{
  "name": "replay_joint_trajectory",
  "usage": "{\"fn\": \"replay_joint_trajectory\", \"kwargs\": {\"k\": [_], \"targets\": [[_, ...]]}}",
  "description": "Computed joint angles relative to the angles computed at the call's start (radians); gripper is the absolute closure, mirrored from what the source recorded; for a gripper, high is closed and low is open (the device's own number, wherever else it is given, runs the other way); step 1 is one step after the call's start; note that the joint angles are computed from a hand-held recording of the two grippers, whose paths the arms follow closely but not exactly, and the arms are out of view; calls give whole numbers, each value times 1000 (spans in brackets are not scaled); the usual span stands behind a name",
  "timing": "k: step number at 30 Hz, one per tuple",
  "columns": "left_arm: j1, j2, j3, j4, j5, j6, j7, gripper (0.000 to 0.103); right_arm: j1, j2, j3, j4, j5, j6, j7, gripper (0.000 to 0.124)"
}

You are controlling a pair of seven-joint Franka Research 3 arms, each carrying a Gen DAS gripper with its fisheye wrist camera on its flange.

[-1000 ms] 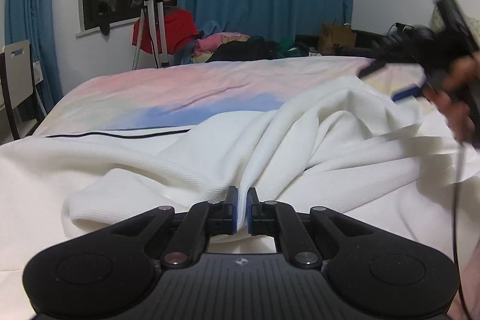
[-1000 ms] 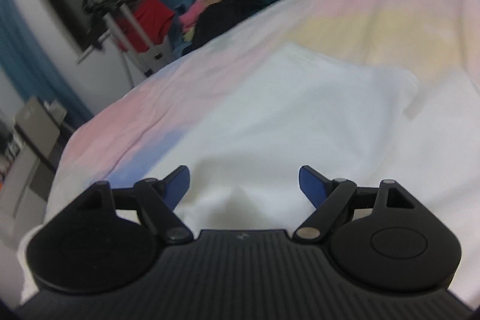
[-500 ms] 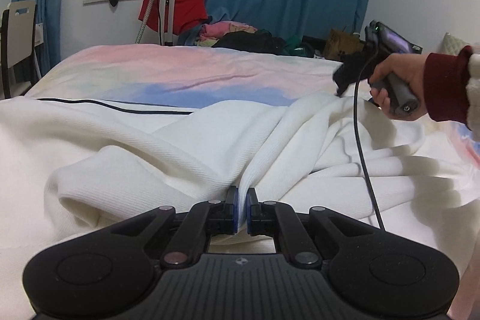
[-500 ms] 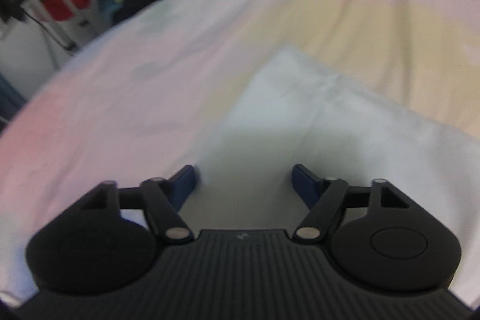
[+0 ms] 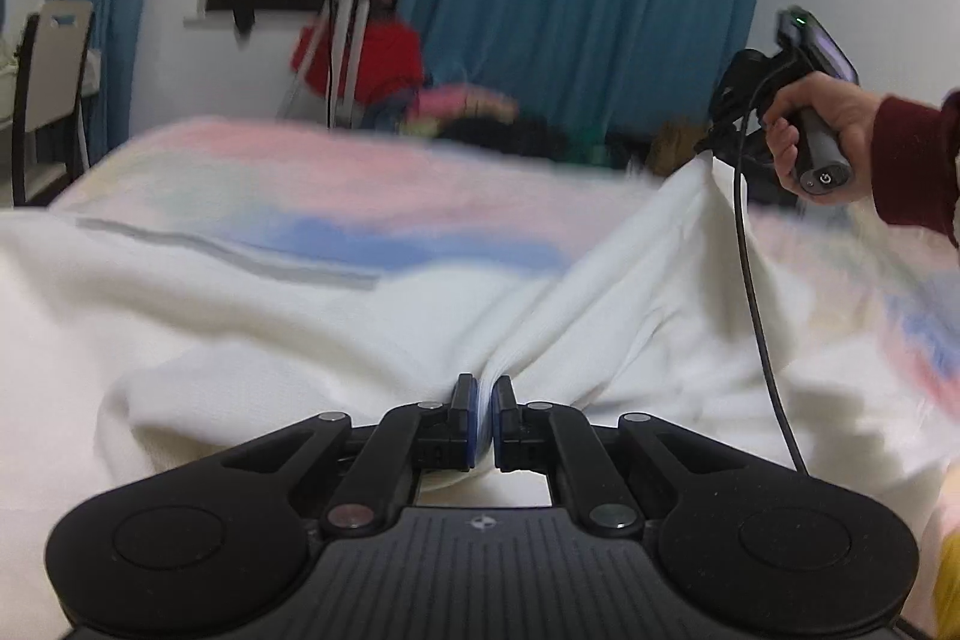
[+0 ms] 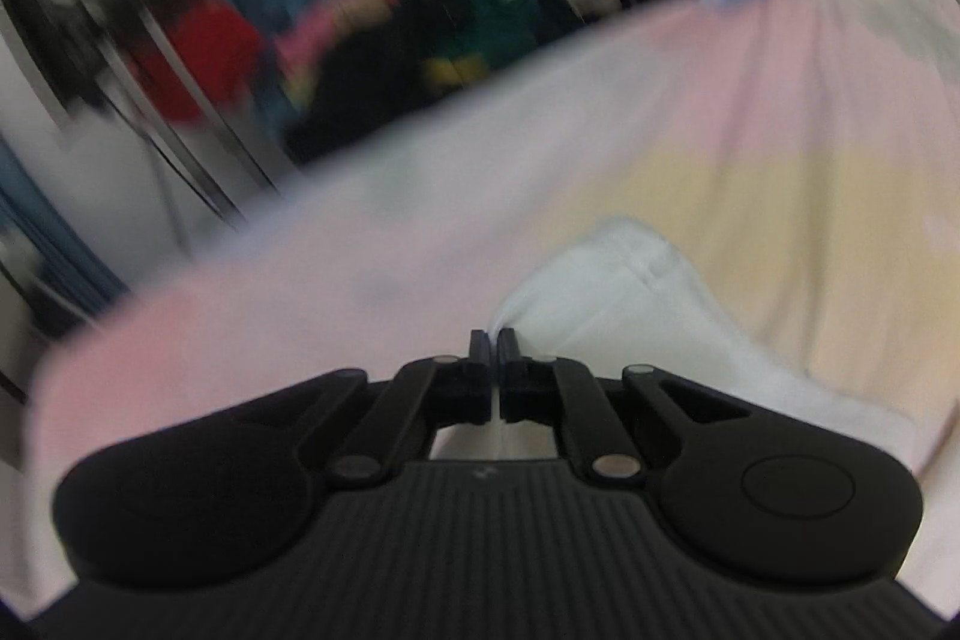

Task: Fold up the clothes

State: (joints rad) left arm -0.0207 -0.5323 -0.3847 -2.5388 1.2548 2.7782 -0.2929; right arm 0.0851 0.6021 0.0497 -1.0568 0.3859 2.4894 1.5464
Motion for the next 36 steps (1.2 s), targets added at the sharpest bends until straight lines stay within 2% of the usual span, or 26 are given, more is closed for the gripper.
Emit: {"fn": "replay_joint_trajectory", "kwargs": {"k": [3,5,7,9,10,11,13,14,16,17,18,21,22,24,25,26,29,32,34,36], "targets": [[11,-19,-44,22,61,-57,-52,97,-106,-118,131,-135,244,167,-189,119],[-4,-12,-58,35,89,-98,-47,95,-190,-217,210,-278,470,279,-387,119],[-31,3,-55,43,93,-128,-21,95,-267,-299,260,-422,700,372,-610,119],[-65,14,-36,40,66,-130,8,94,-360,-370,303,-553,1037,396,-889,119],[-80,23,-28,41,47,-131,31,94,-393,-395,303,-620,1139,389,-949,119],[-94,33,-22,43,27,-131,55,94,-392,-409,268,-685,1171,387,-939,119],[-119,58,-30,50,-24,-177,127,94,-399,-421,211,-798,1093,342,-797,119],[-129,69,-34,52,-40,-194,144,94,-396,-421,178,-840,989,307,-671,119],[-148,93,-40,59,-70,-229,173,94,-334,-412,67,-868,681,217,-335,118],[-155,96,-39,55,-71,-235,179,93,-321,-412,42,-867,598,176,-244,117],[-162,99,-38,51,-73,-240,185,93,-330,-421,51,-874,584,174,-224,116],[-176,83,-29,30,-65,-233,175,86,-283,-477,26,-934,658,242,-251,113],[-180,71,-25,22,-62,-226,176,85,-265,-499,16,-964,654,254,-225,109],[-185,46,-20,5,-58,-210,178,66,-237,-540,-7,-1011,661,228,-172,77],[-189,27,-18,-6,-62,-202,184,51,-227,-562,-14,-1031,711,213,-201,68],[-189,6,-11,-18,-60,-180,182,43,-211,-587,-20,-1053,757,221,-243,55],[-171,-29,29,-32,-76,-61,189,29,-150,-649,-31,-1105,795,315,-340,51],[-137,24,77,20,-127,54,253,25,-102,-654,-58,-1093,853,367,-410,51],[-102,123,94,116,-148,125,311,23,-75,-645,-81,-1081,920,407,-467,51],[-101,264,123,253,-232,150,464,18,-55,-639,-93,-1082,992,464,-527,51]]}}
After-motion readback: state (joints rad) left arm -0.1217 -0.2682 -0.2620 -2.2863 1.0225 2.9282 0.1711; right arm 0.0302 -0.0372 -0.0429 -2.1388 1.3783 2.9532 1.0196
